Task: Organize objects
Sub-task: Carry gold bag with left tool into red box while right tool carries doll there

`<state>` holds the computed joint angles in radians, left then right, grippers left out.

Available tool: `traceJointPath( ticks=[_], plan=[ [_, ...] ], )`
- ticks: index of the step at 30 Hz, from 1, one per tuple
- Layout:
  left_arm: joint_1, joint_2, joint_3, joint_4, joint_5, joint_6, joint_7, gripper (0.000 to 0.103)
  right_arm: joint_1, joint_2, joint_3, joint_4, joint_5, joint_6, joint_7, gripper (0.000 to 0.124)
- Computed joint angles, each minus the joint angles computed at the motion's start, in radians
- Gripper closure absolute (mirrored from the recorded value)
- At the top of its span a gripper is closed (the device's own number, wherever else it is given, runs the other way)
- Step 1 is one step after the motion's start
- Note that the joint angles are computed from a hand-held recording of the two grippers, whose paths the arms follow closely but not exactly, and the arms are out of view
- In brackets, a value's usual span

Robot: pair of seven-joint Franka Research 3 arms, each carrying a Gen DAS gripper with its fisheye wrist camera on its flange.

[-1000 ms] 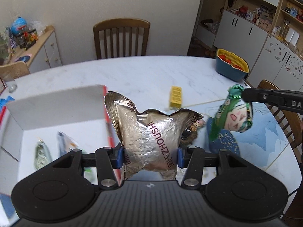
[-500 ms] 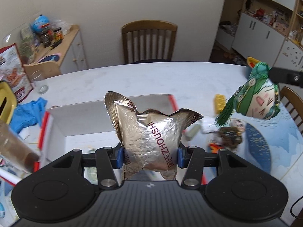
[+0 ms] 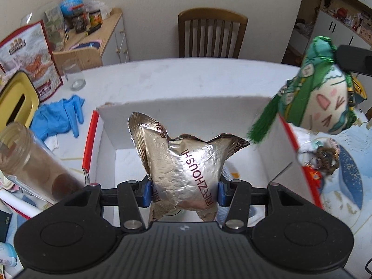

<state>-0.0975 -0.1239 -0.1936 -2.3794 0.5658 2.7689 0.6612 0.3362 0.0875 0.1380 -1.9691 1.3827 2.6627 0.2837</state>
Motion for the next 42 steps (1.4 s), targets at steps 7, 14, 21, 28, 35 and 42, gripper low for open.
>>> traceJointPath(
  ticks=[7, 14, 21, 28, 35, 42],
  plan=[
    [-0.003, 0.074, 0.017, 0.009, -0.036, 0.021, 0.061, 0.054, 0.027, 0.109, 0.025, 0.039, -0.197, 0.075, 0.159, 0.114],
    [-0.011, 0.142, 0.027, 0.037, -0.122, 0.015, 0.166, 0.054, 0.029, 0.191, 0.058, 0.047, -0.371, 0.149, 0.251, 0.114],
    [-0.015, 0.173, 0.025, 0.06, -0.244, -0.025, 0.3, 0.054, 0.036, 0.221, 0.064, 0.027, -0.567, 0.169, 0.391, 0.114],
    [-0.021, 0.189, 0.019, 0.089, -0.328, -0.087, 0.404, 0.052, 0.027, 0.213, 0.088, 0.002, -0.637, 0.193, 0.424, 0.107],
    [-0.025, 0.194, 0.026, 0.096, -0.299, -0.093, 0.396, 0.052, -0.004, 0.165, 0.103, -0.039, -0.607, 0.169, 0.411, 0.088],
    [-0.036, 0.16, 0.026, 0.069, -0.218, -0.072, 0.312, 0.033, -0.015, 0.092, 0.09, -0.093, -0.473, 0.135, 0.308, 0.072]
  ],
)
